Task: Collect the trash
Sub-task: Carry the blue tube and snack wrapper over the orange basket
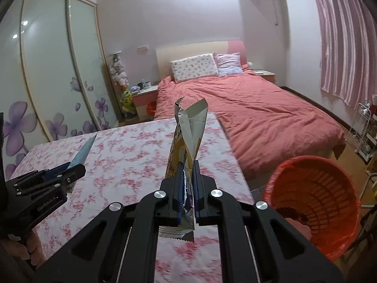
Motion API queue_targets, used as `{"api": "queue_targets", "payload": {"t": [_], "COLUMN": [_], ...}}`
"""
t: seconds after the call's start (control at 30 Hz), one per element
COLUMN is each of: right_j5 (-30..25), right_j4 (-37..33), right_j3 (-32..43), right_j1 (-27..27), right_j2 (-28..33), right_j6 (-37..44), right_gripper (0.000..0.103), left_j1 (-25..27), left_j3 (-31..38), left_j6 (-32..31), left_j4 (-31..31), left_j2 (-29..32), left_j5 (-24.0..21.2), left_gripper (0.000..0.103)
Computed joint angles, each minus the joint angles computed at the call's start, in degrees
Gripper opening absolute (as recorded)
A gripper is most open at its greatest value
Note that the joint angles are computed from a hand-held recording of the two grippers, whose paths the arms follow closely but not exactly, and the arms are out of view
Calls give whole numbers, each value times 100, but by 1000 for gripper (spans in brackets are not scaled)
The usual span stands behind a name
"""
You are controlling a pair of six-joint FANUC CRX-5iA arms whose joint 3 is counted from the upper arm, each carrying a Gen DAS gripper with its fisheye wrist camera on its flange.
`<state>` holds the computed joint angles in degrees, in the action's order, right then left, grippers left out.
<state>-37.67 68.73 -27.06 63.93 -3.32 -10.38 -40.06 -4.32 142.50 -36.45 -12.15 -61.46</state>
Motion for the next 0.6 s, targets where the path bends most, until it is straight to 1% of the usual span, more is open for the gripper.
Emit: {"api": "queue_targets", "payload": {"t": [0.17,0.43,0.6], "right_j5": [-130,-260,-410], "right_j4": [151,415,519], "right_j3": [-385,-915,-1209], "right_j1": [-106,-382,-545], "right_j2": [-357,-819,-1068], "right_j6": [-344,-911,-1221], "right_gripper": [8,8,7], "left_j1": [-240,-466,-584], "left_j3": [263,630,945], "left_j6": [-76,-358,-678], "left_j4": [50,440,729], "left_j2": [321,876,1350], "left_j5": [183,841,1217], "left_gripper": [28,28,28]}}
